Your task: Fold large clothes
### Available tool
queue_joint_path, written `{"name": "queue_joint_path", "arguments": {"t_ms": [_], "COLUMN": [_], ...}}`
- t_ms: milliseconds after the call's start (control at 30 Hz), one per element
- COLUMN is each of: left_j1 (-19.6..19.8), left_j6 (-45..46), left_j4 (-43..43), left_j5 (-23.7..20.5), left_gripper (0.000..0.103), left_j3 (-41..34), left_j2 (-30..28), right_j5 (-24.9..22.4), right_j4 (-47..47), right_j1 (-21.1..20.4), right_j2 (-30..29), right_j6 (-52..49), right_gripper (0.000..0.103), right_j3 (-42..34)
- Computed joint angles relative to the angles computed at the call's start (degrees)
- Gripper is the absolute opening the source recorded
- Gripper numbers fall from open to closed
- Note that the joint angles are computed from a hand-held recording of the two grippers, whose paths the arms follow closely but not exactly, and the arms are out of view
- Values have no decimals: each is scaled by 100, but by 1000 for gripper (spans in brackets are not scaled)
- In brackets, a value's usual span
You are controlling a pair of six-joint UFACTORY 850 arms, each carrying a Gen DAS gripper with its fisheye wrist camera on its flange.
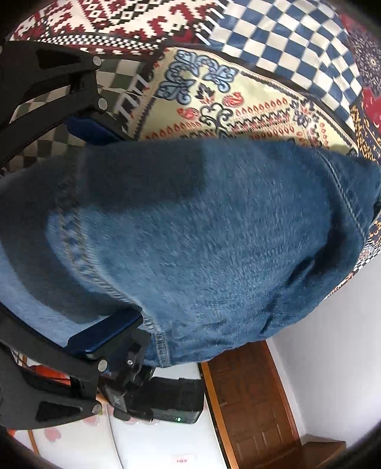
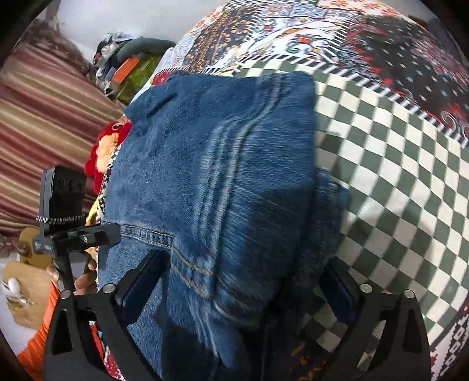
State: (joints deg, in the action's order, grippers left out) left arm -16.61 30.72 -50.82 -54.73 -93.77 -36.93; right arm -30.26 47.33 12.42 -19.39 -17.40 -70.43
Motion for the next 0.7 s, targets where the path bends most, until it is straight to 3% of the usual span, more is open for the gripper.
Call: {"name": "queue_joint_path", "arguments": {"t_ms": [133,167,200,233,400,500,700], "left_j1": [-160,-166,-162,-157,-175,-218,-246], "left_j6": [-57,-47,-66,-131,-279,-121,170], "left_j4": [151,126,92,40,-76,-93,30], "left_j5": [261,283,309,351,470,568,938], "left_gripper": [103,101,98,96,74,67,64], "left_j3": [26,68,124,188,430,646,1149], "left_j2": [47,77,115,162,425,719,1471], "right_j5": [132,139,82,-162,-26,100,232], "right_j4": [384,421,697,1084,705,341,-492], "right_j1": [-12,-29,-52,-115,18,162,456], "right_j2": [22,46,69,56,196,377,622], "right_j6": [-202,-226,-434,-638,-119,193,1075], "right_gripper": [97,87,67,58,38,32,31], "right_j3": [76,105,134,124,100,93,-70]}}
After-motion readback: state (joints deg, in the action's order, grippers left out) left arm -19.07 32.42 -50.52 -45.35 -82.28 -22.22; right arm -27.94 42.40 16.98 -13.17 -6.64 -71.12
